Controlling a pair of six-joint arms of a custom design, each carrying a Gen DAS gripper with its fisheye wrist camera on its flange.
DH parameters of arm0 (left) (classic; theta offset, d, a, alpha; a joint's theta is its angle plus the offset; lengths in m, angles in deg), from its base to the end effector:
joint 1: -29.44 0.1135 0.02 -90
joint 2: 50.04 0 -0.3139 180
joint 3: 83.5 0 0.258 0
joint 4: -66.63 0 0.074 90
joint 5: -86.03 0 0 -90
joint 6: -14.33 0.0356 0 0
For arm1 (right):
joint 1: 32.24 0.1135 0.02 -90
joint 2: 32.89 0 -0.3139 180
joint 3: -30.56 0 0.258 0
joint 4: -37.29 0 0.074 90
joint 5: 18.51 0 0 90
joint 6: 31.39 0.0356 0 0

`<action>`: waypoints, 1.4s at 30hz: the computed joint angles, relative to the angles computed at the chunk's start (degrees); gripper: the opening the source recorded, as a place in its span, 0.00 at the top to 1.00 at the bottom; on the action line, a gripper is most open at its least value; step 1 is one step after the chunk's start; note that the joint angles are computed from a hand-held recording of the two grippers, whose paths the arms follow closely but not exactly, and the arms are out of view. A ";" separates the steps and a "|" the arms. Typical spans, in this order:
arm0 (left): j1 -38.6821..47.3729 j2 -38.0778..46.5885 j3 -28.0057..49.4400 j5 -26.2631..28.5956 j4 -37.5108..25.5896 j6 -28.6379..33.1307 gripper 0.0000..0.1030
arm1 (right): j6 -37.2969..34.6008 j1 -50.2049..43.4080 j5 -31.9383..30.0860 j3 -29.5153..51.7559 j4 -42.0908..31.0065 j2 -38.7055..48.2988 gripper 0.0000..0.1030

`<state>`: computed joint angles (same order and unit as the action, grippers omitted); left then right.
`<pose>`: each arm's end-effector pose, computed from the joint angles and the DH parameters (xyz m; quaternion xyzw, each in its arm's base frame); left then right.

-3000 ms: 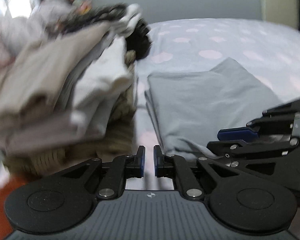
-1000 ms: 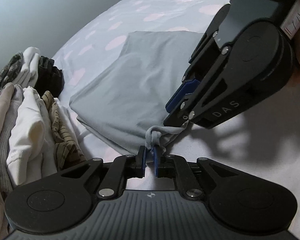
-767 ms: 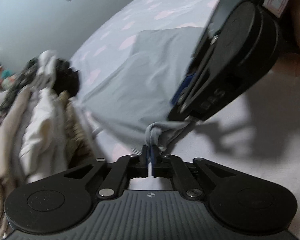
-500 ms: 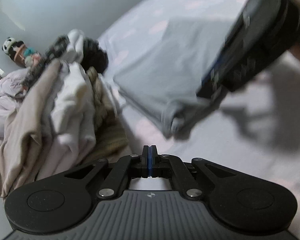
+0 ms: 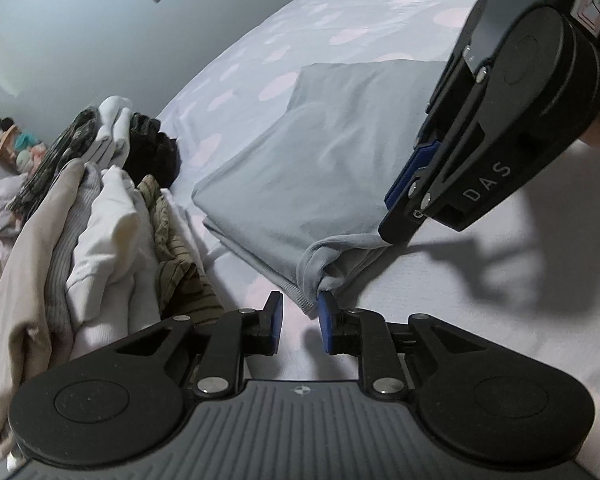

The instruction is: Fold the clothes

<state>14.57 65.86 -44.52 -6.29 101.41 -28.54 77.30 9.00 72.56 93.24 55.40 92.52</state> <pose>0.2872 -0.0748 0.0710 0.4636 0.7876 0.1304 0.3844 0.2998 0.2619 0.0630 -0.1768 0.9055 0.1852 0.3385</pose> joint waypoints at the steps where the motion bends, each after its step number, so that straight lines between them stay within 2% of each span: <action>1: -0.05 0.46 -0.01 0.21 0.38 0.59 0.77 | -0.10 -0.08 -0.17 0.07 0.08 0.10 0.81; 5: -1.80 2.73 1.34 0.35 1.09 3.08 0.77 | 0.15 -0.35 -0.81 0.31 0.68 0.61 0.80; 9: -3.58 4.91 1.02 -1.79 4.54 4.27 0.79 | 0.01 -0.61 -1.50 -0.09 1.99 1.01 0.80; 13: -4.46 5.14 -2.88 -3.52 10.20 6.56 0.88 | 0.76 -1.26 -2.85 -0.42 3.05 1.33 0.80; 14: -4.54 4.61 -3.81 -3.47 9.63 7.34 0.89 | 1.19 -1.41 -3.18 -0.42 3.07 1.38 0.80; 16: -4.76 3.60 -5.60 -3.46 8.52 8.89 1.00 | 2.20 -1.62 -3.72 -0.36 2.89 1.45 0.81; 20: -6.60 6.84 -9.49 -6.15 16.34 12.43 1.00 | 3.81 -1.77 -4.08 0.07 1.94 1.22 0.81; 25: -5.18 5.84 -10.51 -7.99 24.30 5.96 0.94 | 4.83 -1.10 -2.86 -0.15 0.10 -0.12 0.80; 28: -4.26 4.45 -9.09 -5.67 21.12 4.95 0.91 | 4.66 -0.61 -1.87 -1.75 0.72 -1.27 0.80; 34: -8.15 12.95 -9.02 -11.12 30.10 10.88 0.89 | 5.92 -0.36 -0.08 -6.01 2.87 -4.53 0.79; 36: -8.38 12.49 -8.15 -11.87 28.15 10.45 0.92 | 6.24 -0.37 0.52 -7.54 3.44 -5.75 0.79; 38: -8.57 10.15 -7.05 -13.94 22.41 7.48 0.99 | 6.95 -0.56 0.99 -9.14 4.05 -6.89 0.79; 40: -8.59 9.27 -7.63 -14.95 21.03 6.66 0.99 | 7.51 -0.75 1.46 -10.92 4.90 -8.04 0.78; 42: -8.81 8.62 -8.04 -16.64 20.06 5.56 1.00 | 7.85 -0.82 2.60 -12.95 5.81 -9.36 0.70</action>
<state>5.76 74.48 -52.55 -22.93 121.47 -22.99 85.15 8.18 75.16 80.30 61.20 83.16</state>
